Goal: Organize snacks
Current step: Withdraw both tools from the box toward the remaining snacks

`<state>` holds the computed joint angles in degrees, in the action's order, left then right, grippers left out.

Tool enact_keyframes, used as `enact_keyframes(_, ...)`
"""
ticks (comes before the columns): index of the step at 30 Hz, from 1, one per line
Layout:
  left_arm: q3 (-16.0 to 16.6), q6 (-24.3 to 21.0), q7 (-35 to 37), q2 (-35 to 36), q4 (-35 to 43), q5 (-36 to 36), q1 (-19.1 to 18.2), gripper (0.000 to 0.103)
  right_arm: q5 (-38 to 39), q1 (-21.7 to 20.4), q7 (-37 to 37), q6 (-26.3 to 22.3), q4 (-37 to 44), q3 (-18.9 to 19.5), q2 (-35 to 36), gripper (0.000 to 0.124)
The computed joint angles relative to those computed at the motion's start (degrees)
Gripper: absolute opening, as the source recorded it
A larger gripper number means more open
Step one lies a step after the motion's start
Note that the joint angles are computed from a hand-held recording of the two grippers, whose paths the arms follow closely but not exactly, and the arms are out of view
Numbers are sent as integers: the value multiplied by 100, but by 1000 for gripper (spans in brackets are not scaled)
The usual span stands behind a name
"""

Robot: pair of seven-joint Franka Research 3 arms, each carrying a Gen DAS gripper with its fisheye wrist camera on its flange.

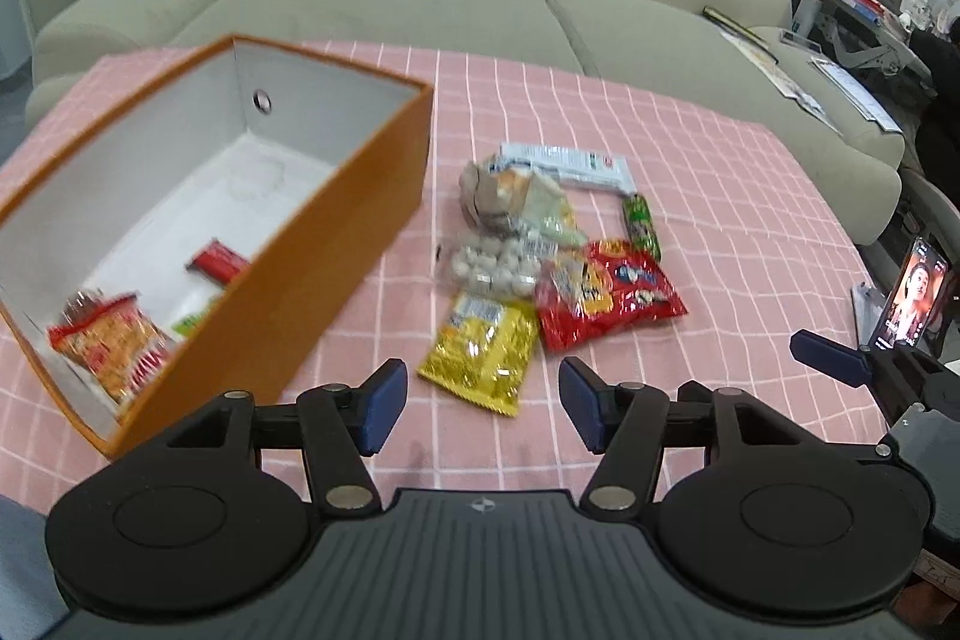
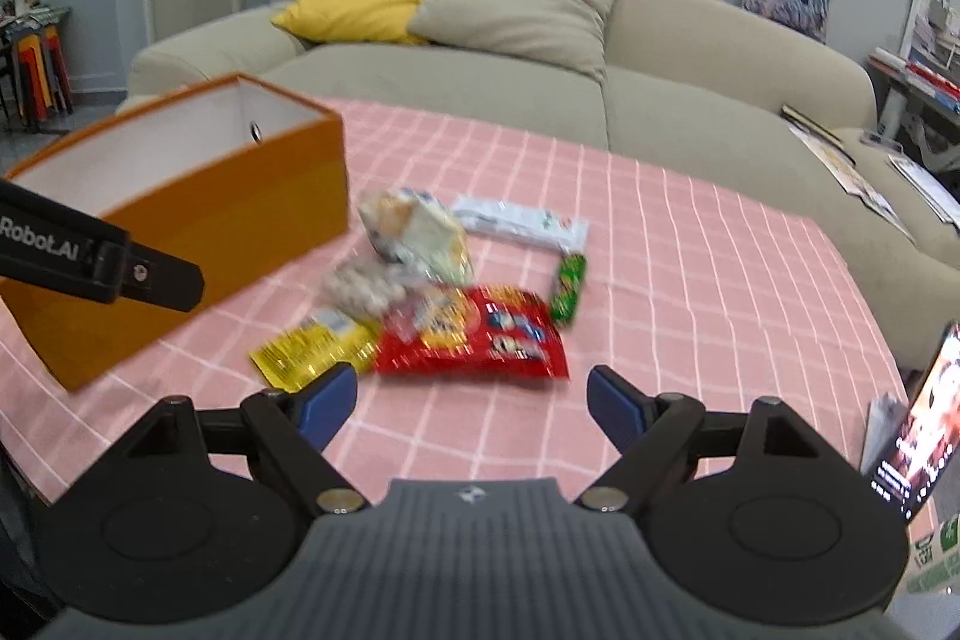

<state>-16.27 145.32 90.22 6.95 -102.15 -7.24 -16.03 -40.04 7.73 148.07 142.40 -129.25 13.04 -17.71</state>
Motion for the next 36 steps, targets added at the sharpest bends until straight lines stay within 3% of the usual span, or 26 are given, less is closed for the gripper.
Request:
enact_keyframes(11, -69, -251, -90, 500, 344, 156, -51, 73, 240, -53, -186, 278, -104, -185, 212, 81)
enact_keyframes(26, -103, -1200, 375, 1812, 1870, 810, -183, 80, 379, -38, -2143, 842, 263, -774, 1157, 85)
enact_keyframes(32, -74, -1556, 613, 2199, 2355, 989, -293, 82, 809, 10, -3016, 1032, 343, -1007, 1384, 76)
enact_keyframes(36, -30, -1602, 560, 2328, 2499, 1071, -344, 83, 1116, 40, -3375, 1109, 384, -1051, 1452, 62)
